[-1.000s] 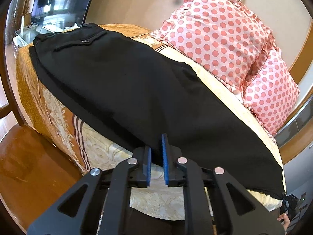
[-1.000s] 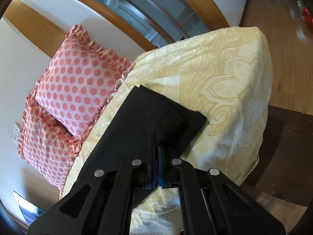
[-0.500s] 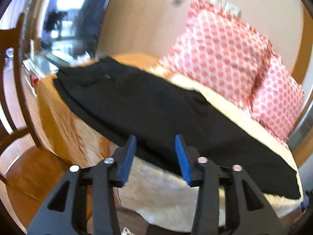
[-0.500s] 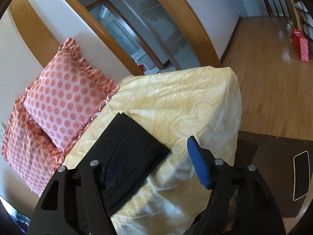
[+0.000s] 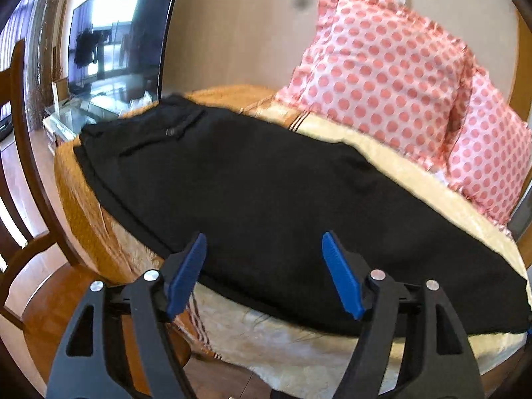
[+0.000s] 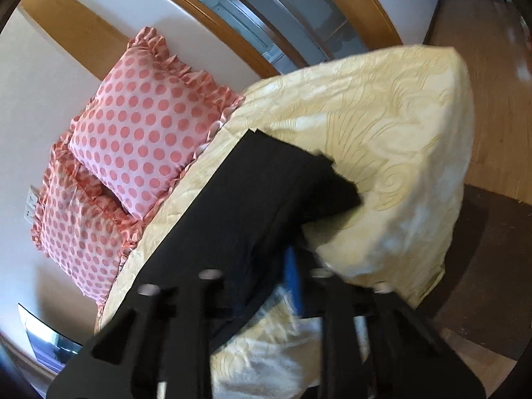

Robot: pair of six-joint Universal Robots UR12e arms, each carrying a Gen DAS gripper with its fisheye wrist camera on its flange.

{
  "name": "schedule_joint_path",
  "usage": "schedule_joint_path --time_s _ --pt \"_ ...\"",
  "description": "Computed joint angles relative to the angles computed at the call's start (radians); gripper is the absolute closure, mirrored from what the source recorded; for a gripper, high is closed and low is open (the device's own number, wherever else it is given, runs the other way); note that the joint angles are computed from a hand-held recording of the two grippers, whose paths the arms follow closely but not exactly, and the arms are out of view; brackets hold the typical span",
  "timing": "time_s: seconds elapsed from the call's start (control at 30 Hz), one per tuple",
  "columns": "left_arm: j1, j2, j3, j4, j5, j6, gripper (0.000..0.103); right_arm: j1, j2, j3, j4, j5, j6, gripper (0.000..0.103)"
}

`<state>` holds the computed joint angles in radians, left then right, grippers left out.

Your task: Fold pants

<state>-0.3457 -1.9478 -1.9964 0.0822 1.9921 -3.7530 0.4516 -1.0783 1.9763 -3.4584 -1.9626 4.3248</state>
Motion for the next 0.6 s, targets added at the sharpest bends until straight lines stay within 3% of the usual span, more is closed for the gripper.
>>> schedule_joint_path --time_s 0.07,0.13,0.2,0.27,0.4,0.5,0.6 --pt "-0.009 -0.008 0.000 0.017 0.025 0.029 0.030 0.009 0.010 -0.027 0.003 -0.043 -0.024 0.096" --pt "-0.013 -0.015 0.003 0.023 0.035 0.048 0.027 0.030 0.021 -0.081 -0.001 -0.101 -0.122 0.097" --pt "-0.013 -0.019 0.005 0.031 0.031 0.054 0.022 0.044 0.041 -0.144 -0.044 -0.088 -0.239 0.097" --pt "-0.011 -0.021 0.007 0.037 0.023 0.048 0.018 0.060 0.075 -0.235 -0.091 -0.011 -0.377 0.097" --pt "-0.009 -0.023 0.009 0.042 0.019 0.041 0.016 0.092 0.167 -0.441 -0.070 0.274 -0.574 0.097" --pt "-0.001 -0.012 -0.001 0.053 -0.010 0.017 0.016 0.121 0.271 -0.634 0.149 0.572 -0.661 0.097" --pt "0.024 0.022 -0.039 0.092 -0.078 -0.043 0.020 0.146 0.353 -0.765 0.407 0.740 -0.703 0.097"
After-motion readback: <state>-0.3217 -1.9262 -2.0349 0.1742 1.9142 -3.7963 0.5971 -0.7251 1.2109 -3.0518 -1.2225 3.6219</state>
